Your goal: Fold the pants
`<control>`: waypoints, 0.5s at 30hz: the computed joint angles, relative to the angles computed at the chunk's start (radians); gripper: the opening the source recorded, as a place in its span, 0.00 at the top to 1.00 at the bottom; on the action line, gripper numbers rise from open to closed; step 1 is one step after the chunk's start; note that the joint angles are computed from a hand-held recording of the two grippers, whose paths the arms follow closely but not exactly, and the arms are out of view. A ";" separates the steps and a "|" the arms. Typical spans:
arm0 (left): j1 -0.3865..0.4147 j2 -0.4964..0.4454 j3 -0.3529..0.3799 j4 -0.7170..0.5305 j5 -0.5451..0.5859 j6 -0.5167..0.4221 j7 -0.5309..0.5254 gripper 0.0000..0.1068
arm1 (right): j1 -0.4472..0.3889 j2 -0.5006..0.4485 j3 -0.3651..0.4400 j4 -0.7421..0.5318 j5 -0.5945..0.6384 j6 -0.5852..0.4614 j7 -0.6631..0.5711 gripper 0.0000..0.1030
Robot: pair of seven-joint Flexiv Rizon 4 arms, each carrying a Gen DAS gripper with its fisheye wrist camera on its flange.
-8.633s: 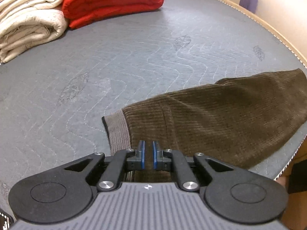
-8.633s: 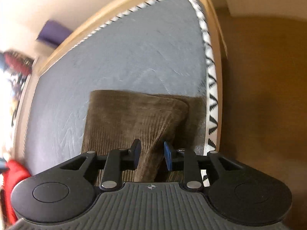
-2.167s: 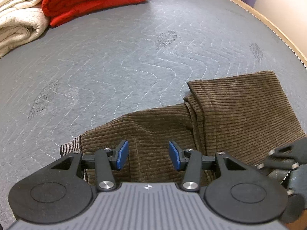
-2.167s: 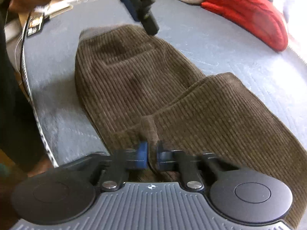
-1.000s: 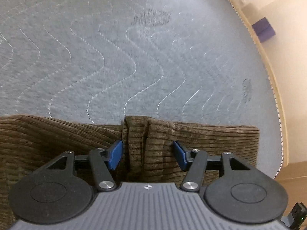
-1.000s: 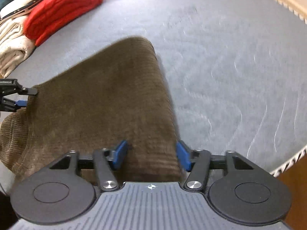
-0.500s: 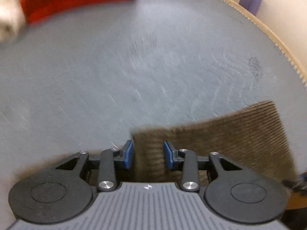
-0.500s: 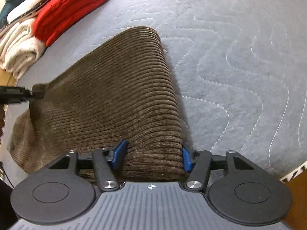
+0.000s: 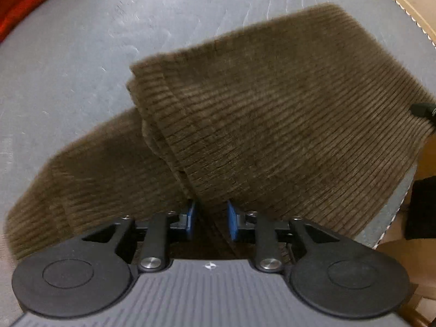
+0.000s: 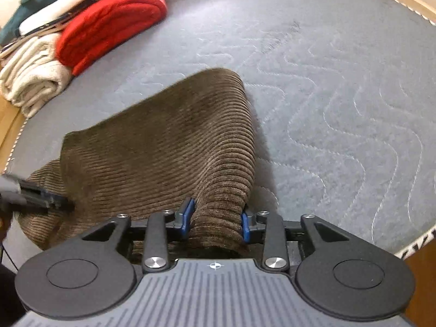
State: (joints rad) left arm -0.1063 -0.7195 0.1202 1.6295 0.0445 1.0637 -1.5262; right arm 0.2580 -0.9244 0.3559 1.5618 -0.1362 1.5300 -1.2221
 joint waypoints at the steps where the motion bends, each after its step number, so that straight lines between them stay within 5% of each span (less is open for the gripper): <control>1: -0.020 0.021 0.022 0.020 0.019 0.037 -0.031 0.77 | 0.012 0.000 -0.016 0.001 0.001 -0.003 0.010 0.58; 5: 0.003 0.092 -0.041 0.133 -0.025 0.116 -0.019 0.77 | 0.026 -0.003 -0.036 -0.009 0.006 -0.030 0.038 0.51; 8: -0.076 0.054 0.011 0.081 0.069 -0.016 0.025 0.75 | 0.025 -0.008 -0.035 -0.019 0.011 -0.054 0.045 0.50; 11: -0.148 0.047 0.065 0.043 0.194 -0.028 0.017 0.72 | 0.027 0.001 -0.036 -0.015 0.021 -0.066 0.050 0.49; 15: -0.127 0.116 0.052 0.090 0.197 0.153 -0.048 0.63 | 0.061 0.020 -0.078 0.004 0.010 -0.056 0.057 0.50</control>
